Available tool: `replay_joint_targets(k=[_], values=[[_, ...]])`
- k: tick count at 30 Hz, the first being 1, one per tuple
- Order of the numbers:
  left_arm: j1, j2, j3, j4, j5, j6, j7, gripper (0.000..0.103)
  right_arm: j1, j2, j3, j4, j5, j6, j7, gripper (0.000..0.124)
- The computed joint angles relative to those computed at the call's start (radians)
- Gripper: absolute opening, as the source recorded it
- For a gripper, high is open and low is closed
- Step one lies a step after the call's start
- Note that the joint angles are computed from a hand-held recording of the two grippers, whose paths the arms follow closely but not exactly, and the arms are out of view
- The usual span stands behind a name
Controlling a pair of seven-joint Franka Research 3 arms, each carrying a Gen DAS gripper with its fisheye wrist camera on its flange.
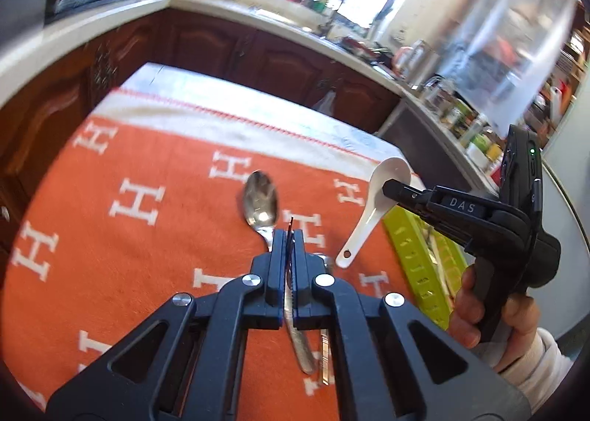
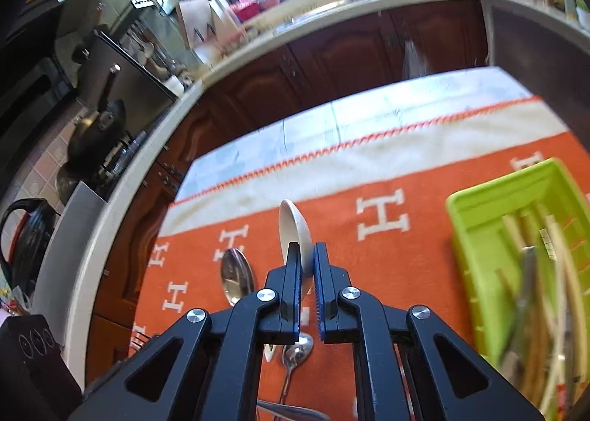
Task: Organize utensils
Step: 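Close the left tool on the steel fork while the right tool grasps the white ceramic spoon, then carry the fork and ceramic spoon into the green tray and open both tools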
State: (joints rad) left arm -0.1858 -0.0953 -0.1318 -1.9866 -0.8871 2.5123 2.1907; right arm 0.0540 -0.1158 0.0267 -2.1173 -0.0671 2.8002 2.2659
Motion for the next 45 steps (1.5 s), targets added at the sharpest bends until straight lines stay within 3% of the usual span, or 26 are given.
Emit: replay_joint_targets(k=[6, 11, 18, 25, 35, 45], values=[[-0.029, -0.116, 0.03, -0.025, -0.04, -0.052, 0.108, 0.0, -0.033, -0.195, 0.021, -0.118, -0.019, -0.035, -0.005, 0.006], [-0.078, -0.208, 0.059, -0.04, -0.053, -0.107, 0.15, 0.0, -0.092, -0.392, 0.051, -0.218, -0.015, -0.112, -0.044, 0.006], [-0.163, -0.264, 0.053, -0.028, -0.025, -0.152, 0.139, 0.0, -0.173, -0.696, 0.047, -0.337, -0.018, -0.311, -0.162, 0.006], [-0.225, -0.214, 0.006, 0.008, 0.059, -0.187, 0.131, 0.0, -0.218, -0.921, 0.012, -0.426, -0.01, -0.506, -0.332, 0.006], [-0.234, -0.027, -0.096, 0.149, 0.279, -0.25, 0.099, 0.0, -0.256, -1.006, -0.021, -0.518, 0.03, -0.628, -0.48, 0.006], [-0.243, 0.138, -0.186, 0.261, 0.534, -0.22, -0.017, 0.002, -0.235, -0.879, -0.017, -0.534, 0.082, -0.639, -0.549, 0.006]])
